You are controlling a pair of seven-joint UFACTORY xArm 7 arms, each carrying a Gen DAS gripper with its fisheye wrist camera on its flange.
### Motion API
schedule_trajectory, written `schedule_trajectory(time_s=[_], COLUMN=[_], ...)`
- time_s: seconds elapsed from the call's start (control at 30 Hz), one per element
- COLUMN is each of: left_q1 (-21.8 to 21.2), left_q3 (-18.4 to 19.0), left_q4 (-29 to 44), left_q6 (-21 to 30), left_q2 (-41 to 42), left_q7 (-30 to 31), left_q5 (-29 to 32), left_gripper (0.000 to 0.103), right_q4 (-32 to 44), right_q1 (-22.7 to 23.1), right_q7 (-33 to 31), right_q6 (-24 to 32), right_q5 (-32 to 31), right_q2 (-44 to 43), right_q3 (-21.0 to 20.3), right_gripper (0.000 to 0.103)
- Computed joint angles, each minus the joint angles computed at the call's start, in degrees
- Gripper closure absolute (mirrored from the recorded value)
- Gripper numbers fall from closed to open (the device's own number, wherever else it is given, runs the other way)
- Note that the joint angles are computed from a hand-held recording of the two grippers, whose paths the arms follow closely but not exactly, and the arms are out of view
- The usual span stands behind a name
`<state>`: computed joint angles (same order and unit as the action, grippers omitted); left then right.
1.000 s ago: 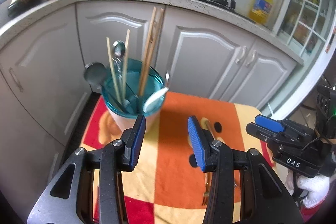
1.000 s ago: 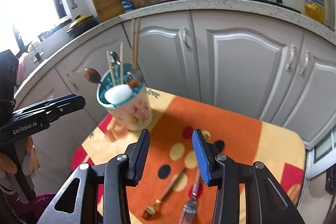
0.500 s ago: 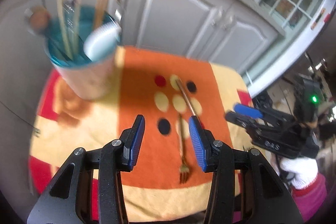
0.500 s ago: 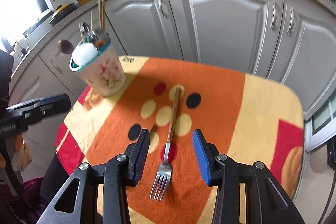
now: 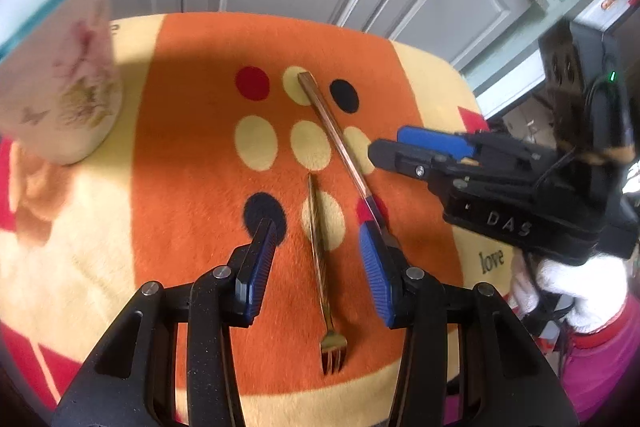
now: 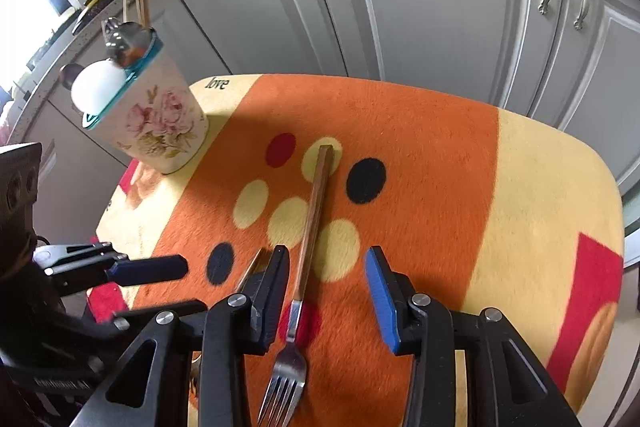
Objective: Organize utensils
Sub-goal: 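Close the left tool on a gold fork while the right tool closes on a wooden-handled fork, then lift the gold fork with the left tool while the right tool lifts the wooden-handled fork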
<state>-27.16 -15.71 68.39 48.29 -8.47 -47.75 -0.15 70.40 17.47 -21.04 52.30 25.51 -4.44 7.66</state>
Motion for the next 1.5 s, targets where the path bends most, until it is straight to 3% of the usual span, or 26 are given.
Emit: schedule_trajectory(time_s=[0.07, 0.2, 0.3, 0.47, 0.53, 0.67, 0.83, 0.97, 1.0, 1.23, 1.3, 1.43, 1.5], left_q1=[0.0, -0.2, -0.2, 0.7, 1.2, 1.8, 1.4, 1.1, 1.1, 0.5, 0.1, 0.2, 0.6], left_q3=[0.1, 0.4, 0.8, 1.3, 1.4, 1.6, 1.4, 1.3, 1.2, 0.7, 0.6, 1.6, 1.3], left_q4=[1.2, 2.9, 3.0, 0.1, -0.7, -1.2, -2.2, 0.5, 1.1, 5.0, 5.5, 0.6, -0.3], left_q6=[0.4, 1.2, 1.4, 1.8, 1.8, 1.8, -0.4, 2.0, 2.4, 5.3, 6.2, 2.0, 1.4], left_q2=[1.8, 4.4, 5.0, 1.6, 0.7, 0.5, -1.0, 0.5, 1.2, 5.4, 5.9, 1.7, -0.2], left_q7=[1.1, 1.7, 1.5, -1.0, -1.3, -0.9, -0.1, 2.0, 1.8, -0.2, -0.8, 0.7, 0.0], left_q5=[-0.1, 0.7, 1.1, 2.4, 2.5, 0.5, -2.7, -3.8, -3.5, 1.8, 3.8, -0.7, 0.2], left_gripper=[0.061, 0.085, 0.094, 0.099, 0.099, 0.099, 0.099, 0.079, 0.079, 0.08, 0.095, 0.096, 0.096], right_q4=[1.5, 4.4, 6.9, 11.4, 12.8, 16.5, 17.1, 15.4, 15.0, 14.8, 15.2, 14.0, 12.3], right_q1=[-0.2, -0.6, -0.5, 0.4, 1.0, 1.7, 1.6, 0.9, 0.9, 1.6, 1.7, 0.7, -0.1], right_q7=[0.0, -0.6, -0.6, 0.9, 1.5, 2.6, 0.9, -0.4, -0.7, -0.2, 0.1, -1.1, -2.9], right_q6=[0.9, 2.3, 3.1, 3.9, 3.4, 3.4, 4.6, 5.2, 5.6, 6.4, 6.5, 5.7, 5.0], right_q5=[0.1, 0.4, -0.6, -3.9, -5.8, -8.9, -10.7, -9.4, -9.6, -11.6, -11.1, -6.0, -2.1], right_q2=[1.2, 3.6, 6.1, 10.8, 12.3, 15.3, 15.0, 12.7, 12.3, 12.8, 13.4, 12.0, 9.5], right_q3=[-0.2, 0.0, 0.6, 1.9, 2.4, 2.8, 2.9, 2.7, 2.6, 2.6, 2.8, 2.9, 2.7], right_gripper=[0.064, 0.064, 0.066, 0.071, 0.074, 0.091, 0.09, 0.09, 0.09, 0.09, 0.09, 0.092, 0.093])
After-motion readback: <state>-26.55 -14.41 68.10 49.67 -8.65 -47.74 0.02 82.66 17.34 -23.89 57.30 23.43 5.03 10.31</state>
